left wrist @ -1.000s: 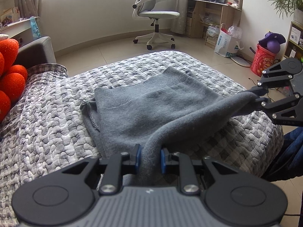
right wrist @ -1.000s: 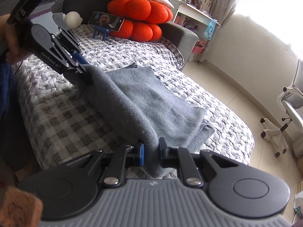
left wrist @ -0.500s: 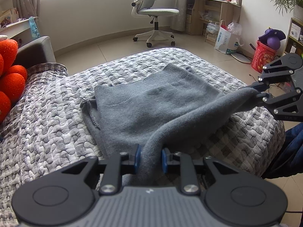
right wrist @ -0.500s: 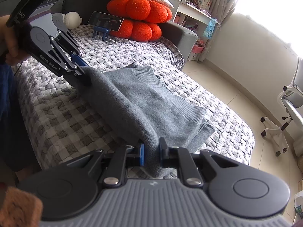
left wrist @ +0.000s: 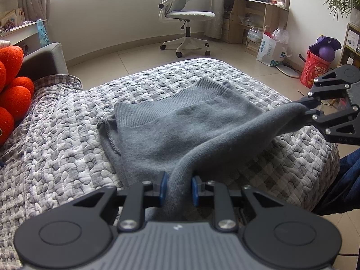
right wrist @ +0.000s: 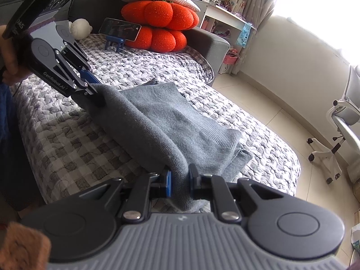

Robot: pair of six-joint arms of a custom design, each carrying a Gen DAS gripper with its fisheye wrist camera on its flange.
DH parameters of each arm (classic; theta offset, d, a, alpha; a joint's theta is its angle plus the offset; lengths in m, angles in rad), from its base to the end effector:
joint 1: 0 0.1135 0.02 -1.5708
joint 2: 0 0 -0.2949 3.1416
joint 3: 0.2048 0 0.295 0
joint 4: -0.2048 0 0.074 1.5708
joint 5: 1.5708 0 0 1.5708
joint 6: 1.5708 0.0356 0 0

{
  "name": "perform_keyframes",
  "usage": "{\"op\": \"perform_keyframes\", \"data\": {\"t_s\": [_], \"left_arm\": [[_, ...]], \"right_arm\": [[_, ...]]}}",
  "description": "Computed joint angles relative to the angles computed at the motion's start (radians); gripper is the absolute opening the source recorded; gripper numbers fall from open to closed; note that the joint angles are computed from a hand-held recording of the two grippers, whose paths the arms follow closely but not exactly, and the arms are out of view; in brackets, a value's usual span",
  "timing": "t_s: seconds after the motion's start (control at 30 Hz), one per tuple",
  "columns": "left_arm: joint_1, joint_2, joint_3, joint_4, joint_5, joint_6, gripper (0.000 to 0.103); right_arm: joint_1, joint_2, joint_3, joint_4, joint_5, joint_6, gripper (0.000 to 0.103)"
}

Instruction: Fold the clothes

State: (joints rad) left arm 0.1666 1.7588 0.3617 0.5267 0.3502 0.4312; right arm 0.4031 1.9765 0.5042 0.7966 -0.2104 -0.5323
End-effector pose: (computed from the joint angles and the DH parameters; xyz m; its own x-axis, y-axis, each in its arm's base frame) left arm 0.2519 0.0300 0.0469 -0.6589 0.2873 -0.6952 0.3718 0.9278 0.0311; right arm 0.2817 0.1282 0.0349 -0.2250 -0.6355 -0.7386 -0.7517 0.5955 -0.2835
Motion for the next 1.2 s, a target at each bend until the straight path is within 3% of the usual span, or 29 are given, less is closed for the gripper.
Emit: {"op": "perform_keyframes", "data": {"t_s": [0.87, 1.2], "left_arm": [[0.013, -0.014, 0.018, 0.021, 0.018, -0.079, 0.022], [0.034, -0.016, 0.043, -0.019, 0.055, -0.104, 0.022]], "right_arm": [[-0.009, -0.023, 0.016, -0.003, -0.002, 0.092, 0.014], [-0.006, -0.064, 0.048, -0.101, -0.003, 0.045, 0.014]]}}
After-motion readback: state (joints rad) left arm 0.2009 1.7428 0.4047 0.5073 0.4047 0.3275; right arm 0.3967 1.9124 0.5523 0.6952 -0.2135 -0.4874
